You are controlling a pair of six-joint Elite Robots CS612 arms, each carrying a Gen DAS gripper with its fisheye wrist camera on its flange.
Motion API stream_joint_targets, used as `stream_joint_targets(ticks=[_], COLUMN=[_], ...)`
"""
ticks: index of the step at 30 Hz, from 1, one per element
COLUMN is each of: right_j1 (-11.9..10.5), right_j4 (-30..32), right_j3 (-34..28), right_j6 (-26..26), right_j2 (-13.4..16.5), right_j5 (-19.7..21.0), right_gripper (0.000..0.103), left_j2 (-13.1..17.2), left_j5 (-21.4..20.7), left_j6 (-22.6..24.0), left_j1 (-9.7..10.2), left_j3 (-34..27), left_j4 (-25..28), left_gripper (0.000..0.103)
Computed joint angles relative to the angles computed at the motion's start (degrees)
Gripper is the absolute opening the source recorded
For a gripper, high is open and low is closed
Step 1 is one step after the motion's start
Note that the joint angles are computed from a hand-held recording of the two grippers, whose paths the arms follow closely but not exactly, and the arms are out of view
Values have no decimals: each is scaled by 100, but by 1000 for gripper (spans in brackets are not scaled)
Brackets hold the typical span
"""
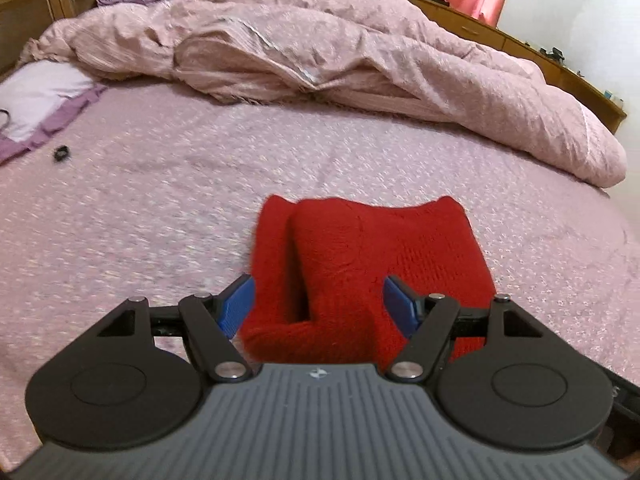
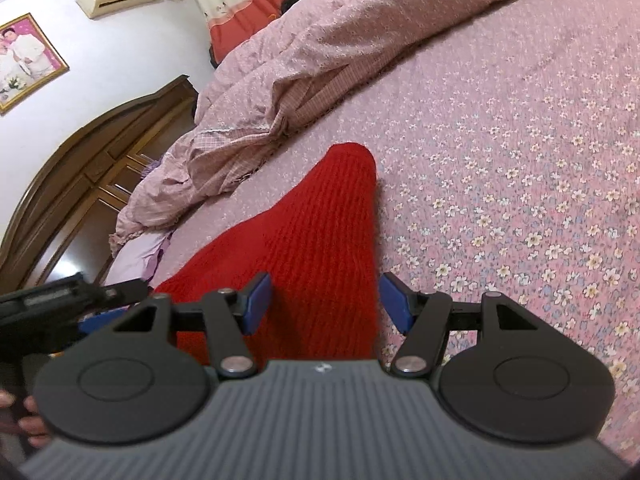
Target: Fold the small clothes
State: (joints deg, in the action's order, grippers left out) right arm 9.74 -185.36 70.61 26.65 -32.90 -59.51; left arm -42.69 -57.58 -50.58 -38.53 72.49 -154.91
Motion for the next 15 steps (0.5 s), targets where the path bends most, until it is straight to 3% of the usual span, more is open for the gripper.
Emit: stream_joint_targets(ticks=[3, 5, 7, 9, 15], right_j1=[-4, -10, -12, -9, 0], right_j4=[0, -15, -2, -5, -124], right_j3=[41, 70, 80, 92, 77], right_j6=[-28, -15, 20, 42, 43], right_j2=[-35, -48, -51, -53, -30], right_j5=[-77, -112, -125, -131, -34], right_gripper=[63, 63, 63, 63, 63], left_j2=[117, 169, 199, 199, 63], left_j5=[-27, -88, -157, -160, -161], left_j6=[124, 243, 169, 75, 42], left_j1=[0, 2, 17, 28, 5], left_j3=[-40, -11, -27, -18, 341], left_j4=[-256, -559, -527, -436, -1036], left_gripper=[73, 65, 42, 28, 23])
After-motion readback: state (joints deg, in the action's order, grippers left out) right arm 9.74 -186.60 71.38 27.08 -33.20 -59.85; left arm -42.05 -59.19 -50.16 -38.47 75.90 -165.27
